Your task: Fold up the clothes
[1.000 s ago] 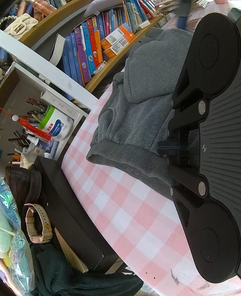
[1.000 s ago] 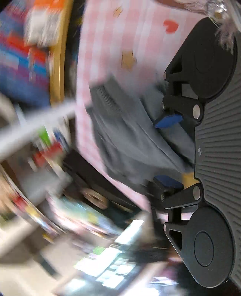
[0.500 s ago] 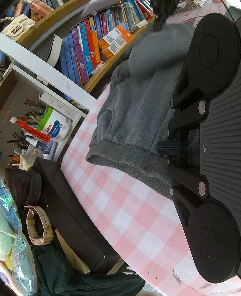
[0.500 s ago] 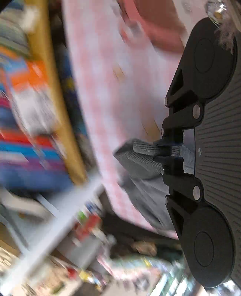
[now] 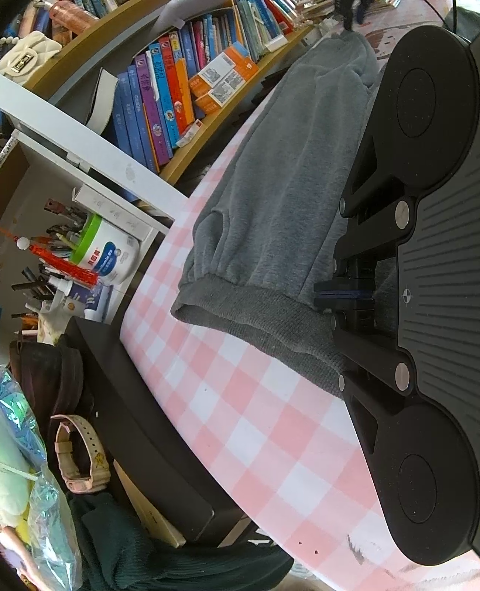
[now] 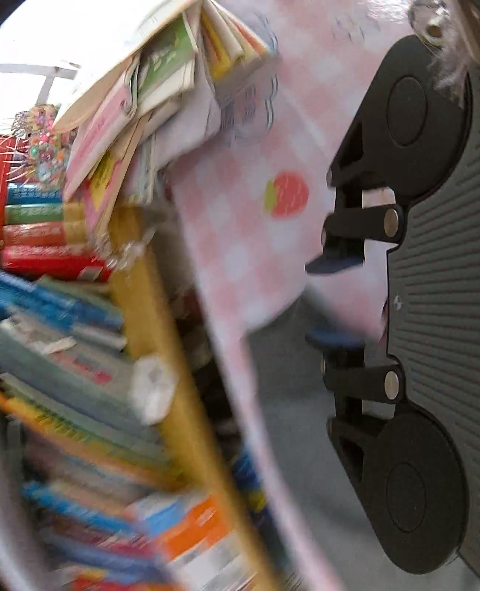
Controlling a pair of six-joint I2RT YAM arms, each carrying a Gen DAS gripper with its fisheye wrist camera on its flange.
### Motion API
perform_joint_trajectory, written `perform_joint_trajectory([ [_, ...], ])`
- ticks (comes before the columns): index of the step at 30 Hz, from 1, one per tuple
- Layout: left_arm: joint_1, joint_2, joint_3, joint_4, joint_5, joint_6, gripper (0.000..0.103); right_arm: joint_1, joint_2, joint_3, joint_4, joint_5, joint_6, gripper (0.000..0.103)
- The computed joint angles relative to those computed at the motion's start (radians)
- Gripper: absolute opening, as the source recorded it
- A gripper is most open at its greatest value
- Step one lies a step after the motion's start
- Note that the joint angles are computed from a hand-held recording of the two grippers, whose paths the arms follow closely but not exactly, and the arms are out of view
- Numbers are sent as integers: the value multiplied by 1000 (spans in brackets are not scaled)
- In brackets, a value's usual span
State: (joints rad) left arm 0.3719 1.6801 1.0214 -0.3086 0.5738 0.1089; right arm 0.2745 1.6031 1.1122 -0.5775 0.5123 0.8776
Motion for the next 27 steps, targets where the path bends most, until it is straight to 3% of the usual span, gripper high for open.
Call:
perform_joint_trajectory([
  [7,-2,-2,-3,4,-4,-7,2,71,-155,-102,-43,25,67,46],
  [10,-7,-3,-2,4,-12,-3,2,195,-253,-132,-107,56,124,46],
  [13,-13,-6,9,-15,-25,4,2,406,-366,-164,-225,126,256,44],
  [16,-15,-37,0,-36,-43,-25,2,678,-366,-120,-450,235,476,30],
  [19,-10,-95,-43,-40,-33,-17,2,901,-269,-61,-648,242,700,19],
  [22,-5,-143,-75,-69,-4,15,2,1007,-229,-90,-648,192,819,16],
  [25,-3,-173,-88,-121,11,69,2,1004,-197,-127,-660,130,915,15],
  [27,2,-185,-94,-145,14,97,2,992,-217,-178,-666,130,962,1],
])
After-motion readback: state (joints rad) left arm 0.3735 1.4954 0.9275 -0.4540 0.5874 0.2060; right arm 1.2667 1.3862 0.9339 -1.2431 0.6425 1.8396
